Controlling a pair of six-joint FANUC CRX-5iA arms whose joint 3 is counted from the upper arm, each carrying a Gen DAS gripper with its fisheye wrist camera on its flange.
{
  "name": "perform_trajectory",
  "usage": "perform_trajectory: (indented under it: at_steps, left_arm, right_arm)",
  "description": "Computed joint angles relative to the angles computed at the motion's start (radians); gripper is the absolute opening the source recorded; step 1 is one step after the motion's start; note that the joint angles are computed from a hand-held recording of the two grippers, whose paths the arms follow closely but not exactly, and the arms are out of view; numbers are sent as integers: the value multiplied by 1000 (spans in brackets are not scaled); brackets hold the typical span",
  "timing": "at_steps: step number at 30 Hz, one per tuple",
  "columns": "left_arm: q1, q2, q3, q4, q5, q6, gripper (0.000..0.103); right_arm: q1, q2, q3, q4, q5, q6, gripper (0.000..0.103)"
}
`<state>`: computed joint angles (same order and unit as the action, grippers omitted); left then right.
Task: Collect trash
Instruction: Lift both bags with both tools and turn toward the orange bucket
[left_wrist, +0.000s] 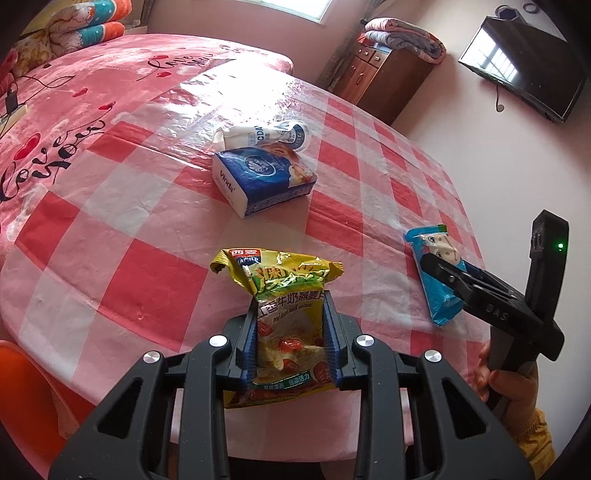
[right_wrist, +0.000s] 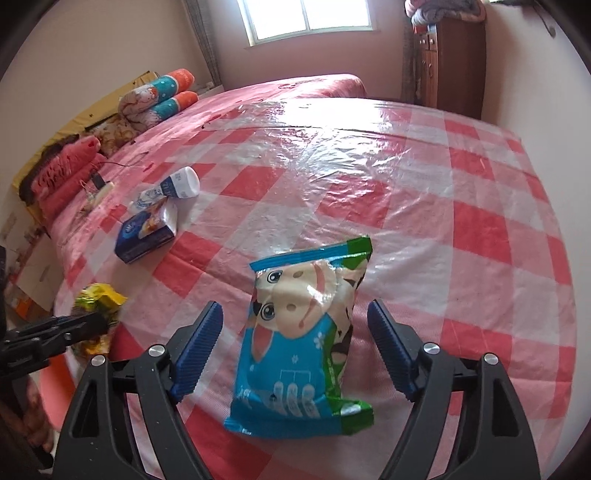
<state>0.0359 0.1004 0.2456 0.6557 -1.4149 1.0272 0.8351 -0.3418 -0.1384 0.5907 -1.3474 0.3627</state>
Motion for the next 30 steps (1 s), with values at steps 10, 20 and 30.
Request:
perform_trajectory:
  at_steps: [10,20,30]
  left_arm:
    - [42,-14,-38,64,-18,-49,32]
    - [75,-30,-59,79,-31,-82,32]
    - [123,-47,-74,109,-38,-114,32]
  right_arm:
    - [37,-13,-20,39,-18,-47,42]
    - [69,-59,-30,68,13,-135,41]
    - [92,-39,28,30,113,-137,41]
